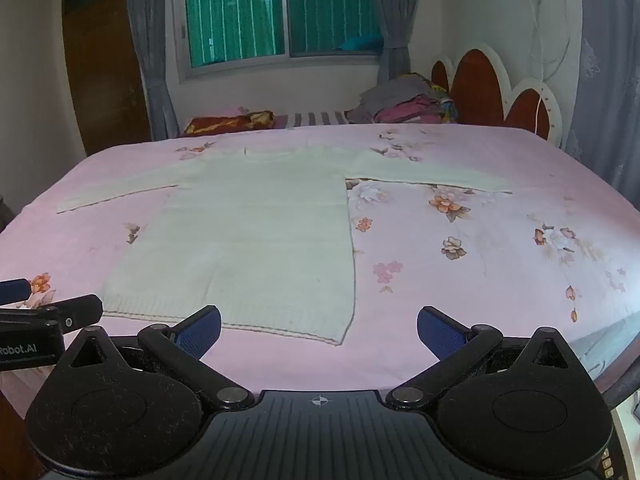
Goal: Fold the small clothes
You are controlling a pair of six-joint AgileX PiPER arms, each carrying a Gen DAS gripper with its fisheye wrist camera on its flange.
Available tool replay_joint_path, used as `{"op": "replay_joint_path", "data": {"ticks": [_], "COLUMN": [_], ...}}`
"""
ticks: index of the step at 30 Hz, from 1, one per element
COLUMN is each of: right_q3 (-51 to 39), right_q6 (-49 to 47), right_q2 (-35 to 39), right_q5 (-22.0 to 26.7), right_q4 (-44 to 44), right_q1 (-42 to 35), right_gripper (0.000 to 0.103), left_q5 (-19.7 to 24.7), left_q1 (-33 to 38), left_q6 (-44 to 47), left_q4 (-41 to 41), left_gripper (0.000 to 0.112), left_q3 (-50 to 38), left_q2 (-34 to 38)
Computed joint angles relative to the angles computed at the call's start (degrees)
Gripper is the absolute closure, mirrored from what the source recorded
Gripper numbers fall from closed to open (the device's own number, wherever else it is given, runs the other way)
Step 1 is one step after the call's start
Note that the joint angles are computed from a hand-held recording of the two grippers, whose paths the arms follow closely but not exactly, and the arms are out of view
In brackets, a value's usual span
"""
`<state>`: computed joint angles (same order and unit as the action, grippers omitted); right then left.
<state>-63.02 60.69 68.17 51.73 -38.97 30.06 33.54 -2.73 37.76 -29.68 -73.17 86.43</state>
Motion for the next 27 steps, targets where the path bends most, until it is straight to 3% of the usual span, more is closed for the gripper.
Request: {"op": "replay_joint_path", "data": {"ticks": [16,18,27], "right_q3": [0.4,0.5,0.2], "right_q6": [-0.3,-0.3,-2.8], "right_q2": [-0.4,-0.5,-0.3], "right_q5": [-0.5,-0.5,-2.1], "right_q4": [-0.1,-0.1,1.6], "right_q1": [-0.4,-0.3,-2.3], "right_gripper": [0.0,0.0,0.0], "left_q5": [-1.2,-1.4,-1.6], "left_q1": [1.4,-0.3,-1.1], "left_q6": [3.5,-0.9,-3.5], "left_q4": [-2.3,1.7,4.5], "left_gripper": [0.01,0.01,0.01], "left_q3": [1.6,0.8,-0.1], "left_q2": [0.3,0.1,0.3]}}
